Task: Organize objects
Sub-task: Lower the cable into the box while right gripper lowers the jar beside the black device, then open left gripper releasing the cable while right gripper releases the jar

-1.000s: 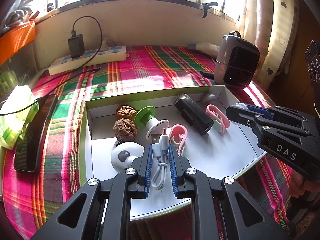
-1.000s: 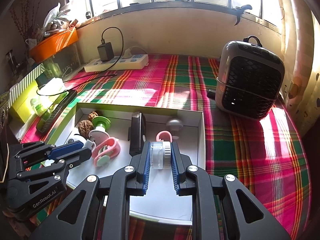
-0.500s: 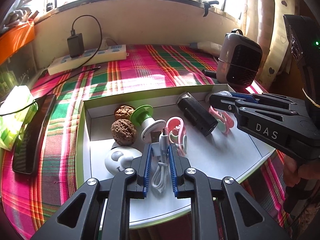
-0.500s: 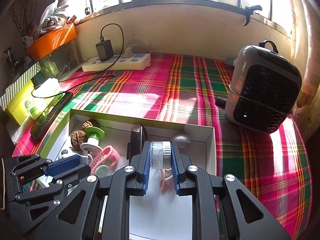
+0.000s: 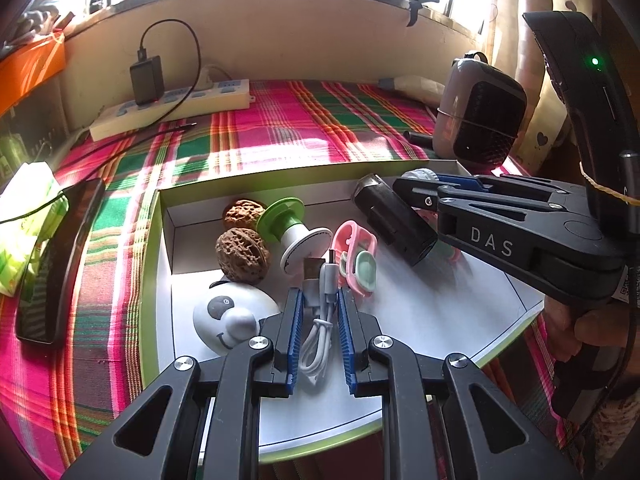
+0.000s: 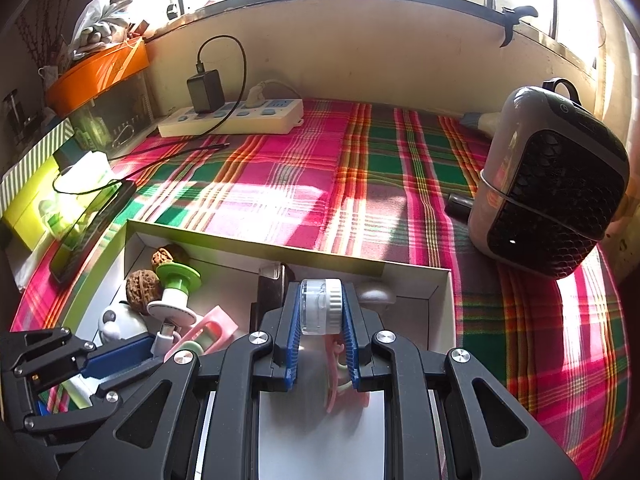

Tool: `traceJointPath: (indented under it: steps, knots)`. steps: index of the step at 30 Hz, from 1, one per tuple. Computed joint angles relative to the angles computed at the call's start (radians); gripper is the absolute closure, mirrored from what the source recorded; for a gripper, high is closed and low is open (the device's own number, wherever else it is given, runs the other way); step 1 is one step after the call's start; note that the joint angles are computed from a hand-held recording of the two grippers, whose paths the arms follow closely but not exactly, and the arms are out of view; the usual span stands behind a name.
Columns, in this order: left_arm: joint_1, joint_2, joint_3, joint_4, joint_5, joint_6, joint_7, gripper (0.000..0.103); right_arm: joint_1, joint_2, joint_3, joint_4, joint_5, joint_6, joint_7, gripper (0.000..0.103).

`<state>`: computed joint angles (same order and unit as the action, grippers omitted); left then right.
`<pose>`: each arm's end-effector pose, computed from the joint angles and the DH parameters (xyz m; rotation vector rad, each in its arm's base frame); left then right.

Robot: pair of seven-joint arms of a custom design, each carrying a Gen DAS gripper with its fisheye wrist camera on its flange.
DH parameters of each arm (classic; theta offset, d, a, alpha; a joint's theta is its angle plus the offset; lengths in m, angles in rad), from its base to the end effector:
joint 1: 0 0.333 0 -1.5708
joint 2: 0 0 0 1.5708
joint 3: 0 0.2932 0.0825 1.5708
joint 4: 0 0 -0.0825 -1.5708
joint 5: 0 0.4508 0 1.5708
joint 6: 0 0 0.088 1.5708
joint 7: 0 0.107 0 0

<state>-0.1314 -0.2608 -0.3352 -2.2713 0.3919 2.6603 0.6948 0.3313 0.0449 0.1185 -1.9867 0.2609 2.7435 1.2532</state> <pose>0.5133 -0.2776 0.4769 -1.9291 1.7430 -0.7691 0.6099 0.2822 0.4711 -2.1489 1.1863 -0.4172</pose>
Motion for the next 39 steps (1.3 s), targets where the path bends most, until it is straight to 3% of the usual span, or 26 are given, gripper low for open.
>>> traceJointPath:
  steps: [17, 39]
  knots:
    - [-0.002, 0.004, 0.002, 0.004, 0.004, -0.008, -0.002, 0.086, -0.008, 0.027, 0.004, 0.032, -0.046, -0.028, 0.047, 0.083]
    - [-0.005, -0.003, 0.002, 0.004, 0.014, -0.027, -0.021, 0.073, -0.006, 0.004, 0.003, 0.014, -0.042, -0.039, 0.07, 0.08]
